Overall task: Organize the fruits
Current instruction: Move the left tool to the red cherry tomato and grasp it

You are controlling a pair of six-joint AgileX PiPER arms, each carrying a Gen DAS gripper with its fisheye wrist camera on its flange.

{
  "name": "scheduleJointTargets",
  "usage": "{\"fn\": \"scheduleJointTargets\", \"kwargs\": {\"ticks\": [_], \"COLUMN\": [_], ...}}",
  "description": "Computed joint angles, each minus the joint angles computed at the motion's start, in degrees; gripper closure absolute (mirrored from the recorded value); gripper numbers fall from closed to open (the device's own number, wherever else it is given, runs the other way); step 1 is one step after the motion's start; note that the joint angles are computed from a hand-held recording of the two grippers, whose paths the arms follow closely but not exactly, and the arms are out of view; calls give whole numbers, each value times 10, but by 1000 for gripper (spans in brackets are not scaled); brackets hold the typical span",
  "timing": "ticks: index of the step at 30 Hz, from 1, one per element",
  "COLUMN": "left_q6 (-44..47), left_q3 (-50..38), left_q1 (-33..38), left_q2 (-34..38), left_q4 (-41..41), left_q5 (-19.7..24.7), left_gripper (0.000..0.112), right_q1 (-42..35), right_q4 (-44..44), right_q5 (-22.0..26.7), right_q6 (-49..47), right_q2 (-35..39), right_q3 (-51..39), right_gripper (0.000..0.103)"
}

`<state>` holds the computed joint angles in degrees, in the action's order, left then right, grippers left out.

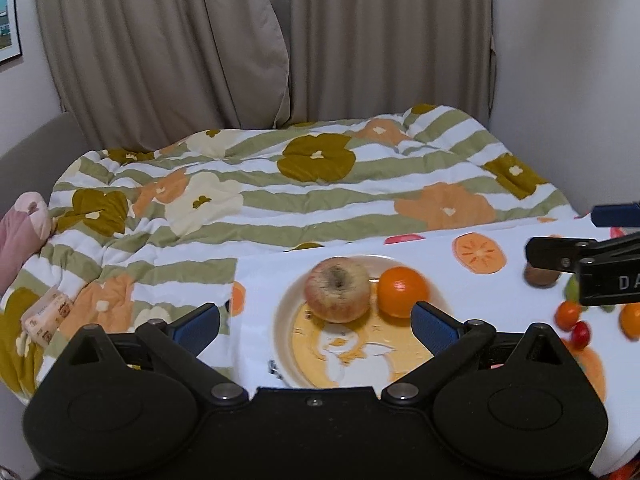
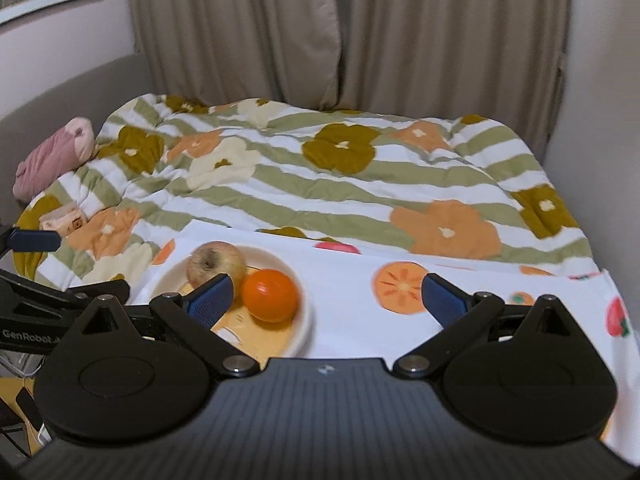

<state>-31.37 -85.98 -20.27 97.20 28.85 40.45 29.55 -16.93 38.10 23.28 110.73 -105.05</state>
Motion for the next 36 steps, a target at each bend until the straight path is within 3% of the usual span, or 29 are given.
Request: {"fn": "scheduleJointTargets", "kwargs": {"ticks": [8, 16, 29, 36], "left_q6": [-109, -148, -191, -135], "left_q3": [-27, -104, -268, -402], "left_q1": [-105, -192, -282, -291], "left_q2": [9, 81, 254, 365], "left_q4": [70, 84, 106, 73], "left_q5": [57, 87, 121, 151], "left_gripper": [9, 9, 14, 23], "right_q1": [-82, -200, -355, -391], "right_q4": [15, 159, 419, 522], "right_q5": [-54, -93, -132, -143], "right_q6": [-26, -192, -521, -636], "right_q2": [-129, -207, -178, -128], "right_q3": [186, 308, 390, 386], "right_gripper": [0, 0, 0, 0]}}
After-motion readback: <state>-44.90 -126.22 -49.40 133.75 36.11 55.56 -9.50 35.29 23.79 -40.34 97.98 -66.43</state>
